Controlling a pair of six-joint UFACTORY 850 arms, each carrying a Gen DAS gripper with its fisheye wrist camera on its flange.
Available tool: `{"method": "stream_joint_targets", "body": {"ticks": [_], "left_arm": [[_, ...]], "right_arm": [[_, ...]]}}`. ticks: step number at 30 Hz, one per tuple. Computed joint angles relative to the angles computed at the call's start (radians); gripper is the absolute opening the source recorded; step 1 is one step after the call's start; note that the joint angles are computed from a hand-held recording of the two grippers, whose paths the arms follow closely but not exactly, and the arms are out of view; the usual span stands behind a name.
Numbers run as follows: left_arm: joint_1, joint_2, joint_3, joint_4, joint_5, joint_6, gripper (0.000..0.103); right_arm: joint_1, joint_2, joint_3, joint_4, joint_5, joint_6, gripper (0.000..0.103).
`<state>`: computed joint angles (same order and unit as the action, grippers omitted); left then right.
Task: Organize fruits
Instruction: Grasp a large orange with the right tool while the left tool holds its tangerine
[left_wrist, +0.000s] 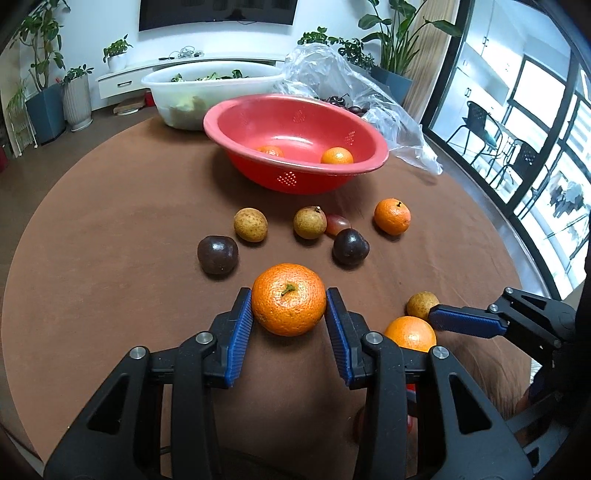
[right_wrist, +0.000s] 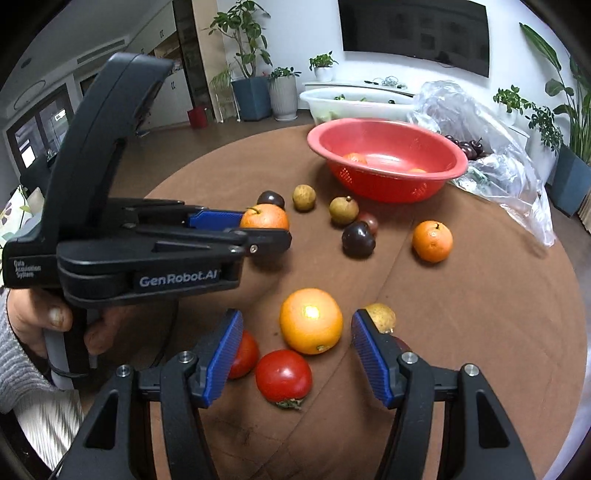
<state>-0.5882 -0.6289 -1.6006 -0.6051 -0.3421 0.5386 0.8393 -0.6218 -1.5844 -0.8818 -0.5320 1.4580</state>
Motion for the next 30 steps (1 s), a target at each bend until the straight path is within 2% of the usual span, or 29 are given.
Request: {"method": "stream_joint_targets", "body": {"ticks": [10,13,17,23,30], "left_arm": [[0.006,0.009,0.013,-0.043,0.006,0.032,0.037],[0.006,0.012,0.016,-0.045,0.008,0.035,0.037],[0.006,0.011,0.015,-0.035,0.007,0.025,0.037],[0.008,0.012,0.016,-0.036,0.010,0.023,0.037],[0.013,0.019,0.018,-0.080,0.009,0.055,0.037]], "right_arm": [[-0.008,-0.004,-0.007,0.014,0.006,-0.002,0.059],[-0.007,-0.008,-0.013,0.015,-0.008,-0.011,0.054],[-0.004,-0.019,-0.029,0.031,-0.051,-0.049,0.042],[0.001,-0.020,-0.029,0.021,-0.065,-0.063,0.040],[-0.022,0.028,0.040,-0.006,0.049,0.051,0.040]]}}
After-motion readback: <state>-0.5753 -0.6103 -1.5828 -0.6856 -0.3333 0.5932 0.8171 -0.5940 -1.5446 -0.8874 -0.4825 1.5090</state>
